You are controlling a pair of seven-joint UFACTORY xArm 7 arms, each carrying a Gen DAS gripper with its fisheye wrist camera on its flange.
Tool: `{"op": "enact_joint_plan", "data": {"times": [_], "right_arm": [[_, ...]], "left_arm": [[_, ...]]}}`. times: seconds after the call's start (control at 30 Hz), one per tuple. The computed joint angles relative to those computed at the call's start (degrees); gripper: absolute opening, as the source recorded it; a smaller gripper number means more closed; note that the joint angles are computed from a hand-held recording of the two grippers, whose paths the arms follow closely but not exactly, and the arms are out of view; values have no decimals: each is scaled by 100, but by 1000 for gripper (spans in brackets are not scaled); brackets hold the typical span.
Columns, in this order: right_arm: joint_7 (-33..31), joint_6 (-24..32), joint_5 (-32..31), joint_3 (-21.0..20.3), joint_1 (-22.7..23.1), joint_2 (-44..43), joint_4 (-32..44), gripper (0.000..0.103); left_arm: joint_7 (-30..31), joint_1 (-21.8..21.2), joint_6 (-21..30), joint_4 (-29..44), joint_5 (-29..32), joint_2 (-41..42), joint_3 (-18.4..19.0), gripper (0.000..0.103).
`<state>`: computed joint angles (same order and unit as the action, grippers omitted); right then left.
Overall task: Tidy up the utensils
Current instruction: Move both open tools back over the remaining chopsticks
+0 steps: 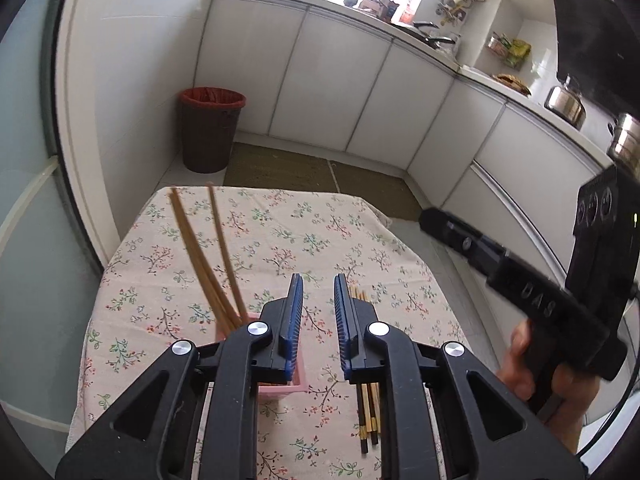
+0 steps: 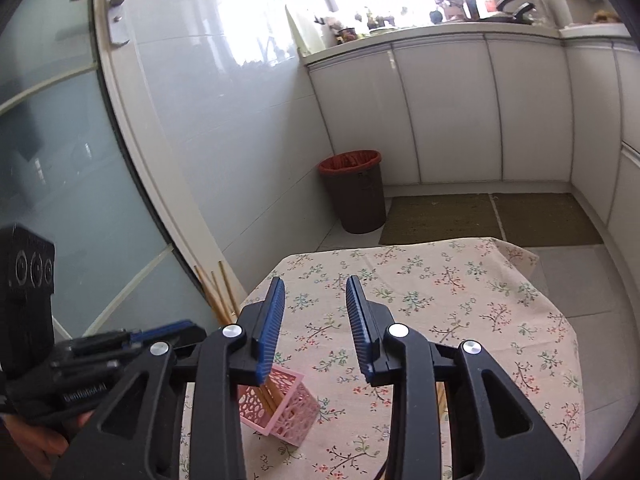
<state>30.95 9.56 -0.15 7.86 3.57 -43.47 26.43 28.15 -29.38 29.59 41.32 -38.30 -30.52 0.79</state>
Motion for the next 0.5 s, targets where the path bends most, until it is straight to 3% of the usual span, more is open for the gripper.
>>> {"op": "enact_joint_plan", "data": {"times": [0.1, 0.3, 0.5], "right_arm": [[-34, 608, 268, -543, 85, -358, -190, 32], [-53, 1795, 661, -1030, -132, -414, -440, 34], [-118, 1841, 1037, -1176, -185, -340, -591, 34]], "left_arm": [[6, -138, 90, -85, 107, 53, -209, 16], [-324, -244, 206, -90, 520, 502, -654, 16], [-547, -348, 327, 86, 599, 1230, -924, 16]]}}
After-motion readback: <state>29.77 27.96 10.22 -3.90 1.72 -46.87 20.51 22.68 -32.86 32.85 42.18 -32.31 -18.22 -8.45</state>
